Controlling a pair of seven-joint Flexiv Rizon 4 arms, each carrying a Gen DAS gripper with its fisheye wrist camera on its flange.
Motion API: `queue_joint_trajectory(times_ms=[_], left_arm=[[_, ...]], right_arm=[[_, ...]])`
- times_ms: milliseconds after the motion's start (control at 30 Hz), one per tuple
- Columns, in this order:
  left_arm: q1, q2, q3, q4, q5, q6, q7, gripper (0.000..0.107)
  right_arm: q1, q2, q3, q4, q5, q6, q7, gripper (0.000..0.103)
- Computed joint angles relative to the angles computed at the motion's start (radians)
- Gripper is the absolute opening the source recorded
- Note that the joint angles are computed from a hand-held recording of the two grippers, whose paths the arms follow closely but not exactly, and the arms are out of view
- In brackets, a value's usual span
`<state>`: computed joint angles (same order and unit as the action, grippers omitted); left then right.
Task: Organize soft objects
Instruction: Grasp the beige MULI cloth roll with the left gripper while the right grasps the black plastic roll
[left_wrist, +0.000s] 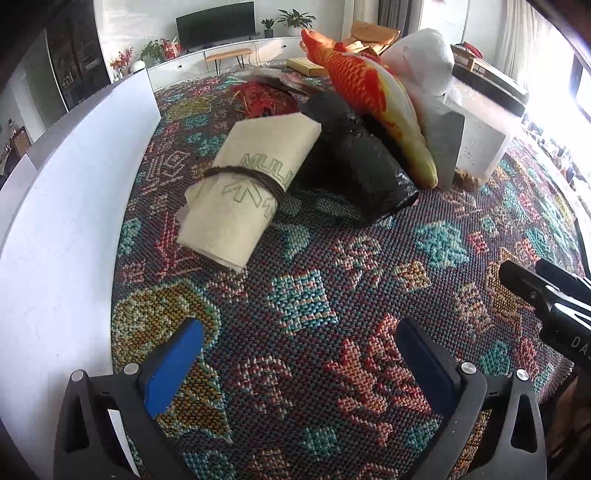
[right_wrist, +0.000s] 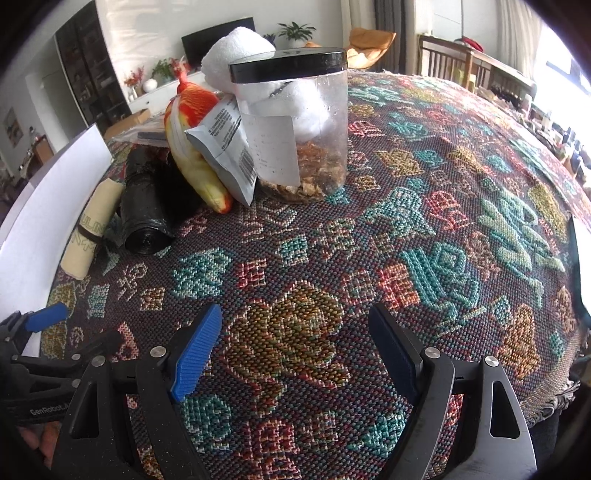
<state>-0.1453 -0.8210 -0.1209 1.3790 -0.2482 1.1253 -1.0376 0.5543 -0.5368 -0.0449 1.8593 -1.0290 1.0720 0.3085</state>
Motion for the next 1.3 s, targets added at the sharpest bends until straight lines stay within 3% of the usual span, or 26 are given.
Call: queue_joint_trajectory(times_ms=[167,367,533,600,633,667,733,833,933,967,1000,1100,1200,1300], left_arm=[[-0.034,-0.038,0.055,-0.142,0.034,0.004,-0.042,0.103],[-0.059,-0.221,0.124,-0.52,0.099,-0.282,-0.12,0.103],[-0.051,-0.326,0.11,-0.705,0.121,-0.442,-0.125,0.103],[-0.041,-0.312,0.088,-0.667,0.118,-0.407,-0.121,0.097],[-0.028,-0.29,0.064,-0.614,0.105,-0.36,-0.108,0.072],[-0.019,-0.274,0.049,-0.574,0.093,-0.325,-0.102,0.059],[-0.003,-0.24,0.03,-0.505,0.067,-0.276,-0.1,0.047],[0.01,-0.151,0.025,-0.351,0.053,-0.201,-0.096,0.046],[0.022,-0.066,0.017,-0.187,0.047,-0.133,-0.067,0.046],[0.02,-0.047,0.023,-0.144,0.049,-0.107,-0.065,0.046],[0.017,-0.034,0.028,-0.112,0.051,-0.081,-0.068,0.046],[0.015,-0.004,0.034,-0.038,0.05,-0.004,-0.075,0.046],[0.033,0.013,0.017,-0.006,0.026,-0.004,-0.064,0.046],[0.033,0.009,0.023,-0.007,0.028,-0.01,-0.049,0.049]], right_arm=[[-0.011,0.01,-0.016,0.025,-0.042,0.056,0.067,0.084],[-0.021,0.019,-0.019,0.04,-0.071,0.08,0.109,0.084],[-0.027,0.022,-0.014,0.044,-0.084,0.083,0.124,0.084],[-0.029,0.022,-0.013,0.045,-0.087,0.084,0.126,0.084],[-0.029,0.022,-0.013,0.045,-0.091,0.085,0.128,0.084],[-0.03,0.022,-0.013,0.045,-0.094,0.085,0.131,0.084],[-0.032,0.022,-0.012,0.045,-0.099,0.09,0.133,0.084],[-0.032,0.029,-0.039,0.055,-0.181,0.143,0.194,0.084],[-0.065,0.025,-0.097,0.026,-0.463,0.301,0.407,0.084],[-0.09,0.005,-0.09,-0.007,-0.495,0.35,0.412,0.084],[-0.107,-0.022,-0.074,-0.042,-0.466,0.376,0.353,0.084],[-0.14,-0.121,0.035,-0.17,-0.189,0.342,-0.046,0.084],[-0.168,-0.235,0.176,-0.359,0.042,0.184,-0.417,0.083],[-0.17,-0.34,0.26,-0.545,0.189,0.016,-0.66,0.081]])
